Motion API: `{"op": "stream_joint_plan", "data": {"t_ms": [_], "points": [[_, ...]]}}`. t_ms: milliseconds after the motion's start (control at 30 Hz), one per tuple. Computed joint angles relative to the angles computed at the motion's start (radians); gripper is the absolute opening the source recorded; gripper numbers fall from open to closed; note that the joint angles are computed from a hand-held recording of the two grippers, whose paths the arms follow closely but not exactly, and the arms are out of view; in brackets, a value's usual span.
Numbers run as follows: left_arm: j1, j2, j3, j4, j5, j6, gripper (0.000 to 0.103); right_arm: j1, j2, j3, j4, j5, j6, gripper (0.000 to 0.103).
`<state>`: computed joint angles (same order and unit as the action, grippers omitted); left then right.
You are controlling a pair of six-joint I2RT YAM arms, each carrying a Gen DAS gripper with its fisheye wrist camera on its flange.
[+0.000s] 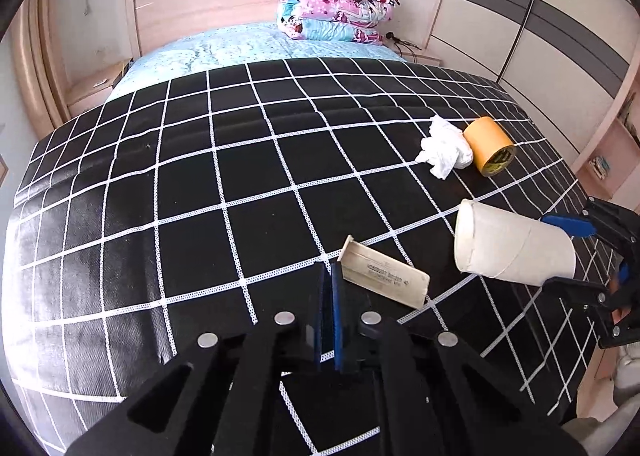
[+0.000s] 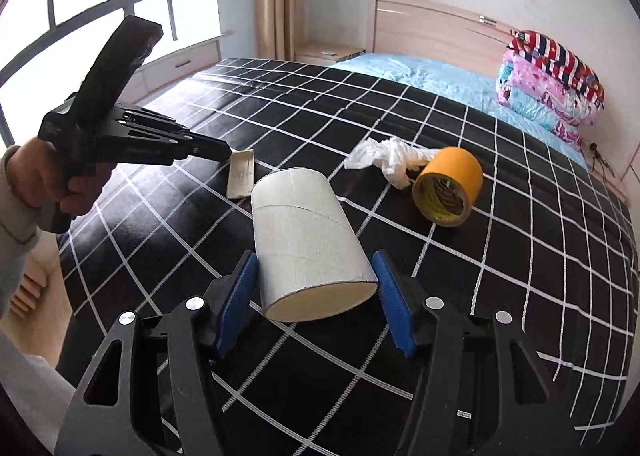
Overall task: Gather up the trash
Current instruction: 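Grasp the white label card with the left gripper while the right gripper grasps the cardboard tube, then carry the label card and cardboard tube over the trash bag with both grippers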
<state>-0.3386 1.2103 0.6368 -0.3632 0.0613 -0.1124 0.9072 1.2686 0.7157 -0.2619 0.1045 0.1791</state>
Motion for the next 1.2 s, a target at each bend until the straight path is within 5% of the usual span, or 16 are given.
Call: {"op": "stream_joint_plan", "data": {"t_ms": [100,167,233,567,1200], "points": [[-0.016,0.004,0.004,-0.004,-0.018,0.002,0.006,-0.018,0.005,-0.017,0.02,-0.017,0.001,0.059],[-0.012,-0.003,0.005,-0.008,-0.004,0.005,0.024,-0.023,0.007,-0.024,0.029,-0.023,0.002,0.059],[-0.018,-0.043,-0.016,0.017,-0.02,0.0,0.063,-0.03,0.011,-0.028,0.041,-0.032,0.004,0.059],[-0.057,-0.06,-0.039,0.07,0.041,0.121,0.064,-0.063,0.006,-0.042,0.048,-0.058,-0.009,0.059],[-0.121,0.087,0.029,0.044,-0.033,0.258,0.073,-0.078,0.021,-0.036,0.054,-0.087,-0.016,0.059]]}}
